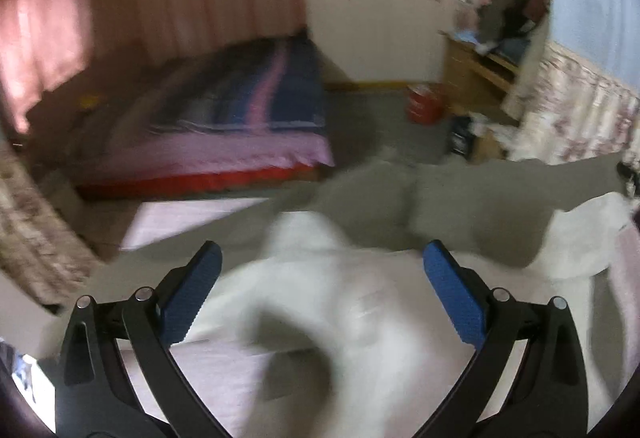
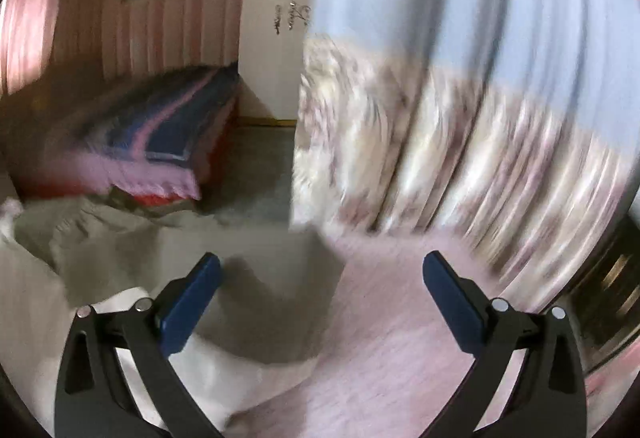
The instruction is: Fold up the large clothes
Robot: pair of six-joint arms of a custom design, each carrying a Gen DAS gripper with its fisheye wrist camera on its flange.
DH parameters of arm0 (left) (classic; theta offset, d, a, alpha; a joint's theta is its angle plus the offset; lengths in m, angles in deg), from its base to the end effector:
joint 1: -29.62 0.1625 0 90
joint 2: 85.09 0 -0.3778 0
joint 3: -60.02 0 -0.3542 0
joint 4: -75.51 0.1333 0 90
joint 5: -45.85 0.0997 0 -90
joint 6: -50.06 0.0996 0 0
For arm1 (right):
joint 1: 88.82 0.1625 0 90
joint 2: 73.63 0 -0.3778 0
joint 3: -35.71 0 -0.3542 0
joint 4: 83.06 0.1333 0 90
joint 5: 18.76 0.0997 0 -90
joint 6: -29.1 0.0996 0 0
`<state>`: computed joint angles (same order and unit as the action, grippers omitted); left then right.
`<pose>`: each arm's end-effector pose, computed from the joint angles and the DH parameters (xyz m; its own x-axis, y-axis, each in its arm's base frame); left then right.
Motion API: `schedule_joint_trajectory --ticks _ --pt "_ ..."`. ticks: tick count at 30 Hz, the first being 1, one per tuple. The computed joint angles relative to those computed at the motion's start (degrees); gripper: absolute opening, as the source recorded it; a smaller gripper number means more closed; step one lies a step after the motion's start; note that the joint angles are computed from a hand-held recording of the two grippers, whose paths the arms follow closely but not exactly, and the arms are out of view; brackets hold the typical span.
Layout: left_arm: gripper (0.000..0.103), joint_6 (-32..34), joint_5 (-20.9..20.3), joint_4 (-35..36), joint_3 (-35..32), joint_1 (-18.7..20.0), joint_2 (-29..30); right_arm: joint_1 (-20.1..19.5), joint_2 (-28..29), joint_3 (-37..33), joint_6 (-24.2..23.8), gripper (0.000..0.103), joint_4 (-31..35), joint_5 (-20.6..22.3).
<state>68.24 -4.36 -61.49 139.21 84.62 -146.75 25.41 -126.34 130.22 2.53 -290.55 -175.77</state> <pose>-0.2066 -0.6385 0.3708 -0.6138 0.3962 -0.6829 0.7272 0.6205 -0.2936 0.2658 -0.4893 0.3140 -0.6006 0.4833 0.6369 -0.4138 0.4937 -0.7649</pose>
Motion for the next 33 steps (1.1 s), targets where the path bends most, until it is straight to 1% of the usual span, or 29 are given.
schedule_joint_trajectory --ticks 1,2,3,4,5,6,7,8,10,11,12,13,14,15,16,17,18,19,20,21,23,24,25,26,27,28,29,31,33 --pt "0.100 -0.83 -0.46 1.38 -1.10 -0.10 1.59 -0.98 -1.30 2.82 5.30 0.101 0.58 2.52" --pt "0.100 -1.22 -0.82 3.32 -3.40 -0.21 4.50 -1.93 -3.36 6.34 9.71 0.101 0.28 5.69" --pt "0.100 -1.20 -0.61 4.59 -4.93 -0.27 6.50 -2.42 -4.56 8.23 11.71 0.101 0.15 7.24" --pt "0.100 -1.20 0.05 5.81 -6.58 -0.28 8.63 -2.73 -5.37 9.53 12.52 0.101 -0.26 8.45" --pt "0.100 -1.36 1.03 7.11 -8.30 -0.31 10.79 -3.04 -6.37 10.16 12.93 0.101 1.05 9.13" --pt "0.100 -1.65 1.98 9.08 -10.86 -0.05 13.51 -3.09 -7.04 10.23 13.57 0.101 3.05 8.98" --pt "0.100 -2.08 2.15 10.72 -12.74 0.17 15.28 -3.14 -7.38 10.23 13.49 0.101 3.52 8.91" --pt "0.100 -2.94 1.98 12.80 -14.93 0.36 17.13 -2.89 -7.41 10.34 13.20 0.101 2.11 8.79" --pt "0.082 -5.35 -1.08 18.75 -19.67 0.97 20.58 -3.18 -7.87 11.17 14.68 0.101 1.99 10.83" --pt "0.057 -6.34 -3.52 23.07 -22.27 1.38 22.43 -4.04 -7.82 11.30 15.98 0.101 2.53 11.87" --pt "0.054 -7.33 -3.57 25.00 -23.37 1.26 23.36 -4.52 -7.63 11.52 16.26 0.101 2.48 12.64" --pt "0.051 -7.75 -2.38 24.52 -22.46 0.91 23.33 -4.69 -7.58 11.77 15.89 0.101 2.43 13.24" --pt "0.040 -7.07 -0.92 22.50 -20.83 0.44 23.02 -4.82 -6.83 11.39 14.69 0.101 2.12 12.78" --pt "0.037 -5.98 -0.13 20.26 -19.04 -0.01 22.06 -4.55 -6.46 11.10 13.70 0.101 1.82 11.92" --pt "0.035 -5.71 -1.56 19.24 -18.28 -0.04 20.96 -4.16 -5.92 10.71 12.34 0.101 0.88 11.20" --pt "0.033 -5.62 -4.38 17.52 -17.51 0.12 19.09 -3.79 -5.70 10.50 11.54 0.101 0.08 10.70" --pt "0.033 -5.56 -5.20 15.78 -16.77 0.20 17.70 -3.57 -5.72 10.42 11.16 0.101 -0.66 10.31" --pt "0.032 -5.46 -5.00 12.70 -15.20 -0.06 15.66 -3.23 -5.65 10.29 10.91 0.101 -1.50 9.82" --pt "0.032 -4.96 -3.93 8.85 -13.54 -0.52 13.99 -2.83 -5.69 10.21 10.55 0.101 -2.49 9.50" --pt "0.032 -3.98 -1.96 3.53 -11.12 -1.10 11.49 -2.51 -5.75 10.20 10.41 0.101 -2.89 9.27" --pt "0.033 -1.45 0.80 -2.03 -9.13 -1.64 8.50 -1.69 -6.04 10.34 11.20 0.101 -1.55 8.44" --pt "0.033 -0.13 2.42 -1.79 -9.30 -1.51 7.08 -1.46 -6.30 10.60 11.89 0.101 -0.25 8.48" --pt "0.033 0.29 3.71 -1.04 -9.79 -1.43 6.99 -1.29 -6.52 10.84 12.95 0.101 1.73 8.52" --pt "0.033 1.25 5.65 -0.82 -9.52 -1.26 6.63 -1.31 -6.77 10.95 15.22 0.101 5.89 8.54" --pt "0.034 3.41 8.60 -1.97 -8.00 -1.00 6.37 -1.48 -6.79 10.92 16.83 0.101 9.15 8.85" --pt "0.034 4.58 10.13 -2.15 -7.01 -0.69 6.24 -1.81 -6.66 10.73 18.19 0.101 12.42 9.37" --pt "0.036 4.87 11.28 -1.69 -5.75 0.02 6.28 -2.08 -6.27 10.27 20.16 0.101 16.92 9.49" --pt "0.037 4.47 12.41 -2.03 -3.76 1.05 6.62 -2.48 -5.78 10.06 22.99 0.101 22.20 10.44" --pt "0.040 5.46 13.24 -5.31 -2.69 1.54 7.81 -3.41 -6.32 10.77 27.42 0.101 28.14 13.57"
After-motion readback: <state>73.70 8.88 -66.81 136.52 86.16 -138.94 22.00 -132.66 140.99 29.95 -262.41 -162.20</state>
